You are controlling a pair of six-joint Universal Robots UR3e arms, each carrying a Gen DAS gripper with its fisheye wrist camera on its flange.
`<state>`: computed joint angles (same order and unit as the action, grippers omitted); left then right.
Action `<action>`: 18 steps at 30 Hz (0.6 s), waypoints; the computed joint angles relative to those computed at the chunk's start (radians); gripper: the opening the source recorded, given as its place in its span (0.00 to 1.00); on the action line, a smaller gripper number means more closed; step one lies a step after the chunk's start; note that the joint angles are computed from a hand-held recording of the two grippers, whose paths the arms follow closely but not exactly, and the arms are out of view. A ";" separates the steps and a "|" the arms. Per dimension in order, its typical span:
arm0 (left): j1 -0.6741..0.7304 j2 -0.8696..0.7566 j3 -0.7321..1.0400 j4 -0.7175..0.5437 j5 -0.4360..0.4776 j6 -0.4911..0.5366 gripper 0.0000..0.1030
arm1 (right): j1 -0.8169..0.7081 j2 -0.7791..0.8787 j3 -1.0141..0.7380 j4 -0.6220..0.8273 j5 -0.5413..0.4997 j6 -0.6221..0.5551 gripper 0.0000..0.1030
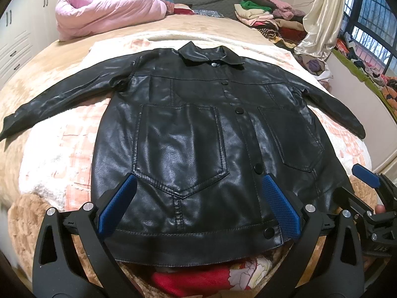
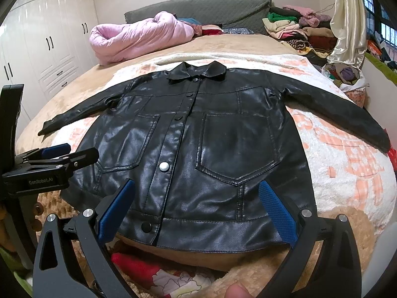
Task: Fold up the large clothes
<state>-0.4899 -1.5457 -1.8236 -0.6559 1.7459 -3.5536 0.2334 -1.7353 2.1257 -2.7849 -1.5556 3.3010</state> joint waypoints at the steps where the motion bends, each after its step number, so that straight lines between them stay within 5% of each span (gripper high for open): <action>1: -0.001 -0.001 0.001 -0.001 0.001 0.000 0.92 | -0.005 -0.003 0.003 0.000 0.004 -0.002 0.96; 18: 0.026 -0.024 0.008 0.012 -0.025 0.013 0.92 | -0.033 0.036 -0.051 0.036 0.021 -0.013 0.96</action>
<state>-0.4639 -1.5700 -1.8154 -0.6441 1.7206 -3.5408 0.2002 -1.6994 2.0750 -2.7493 -1.5344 3.2880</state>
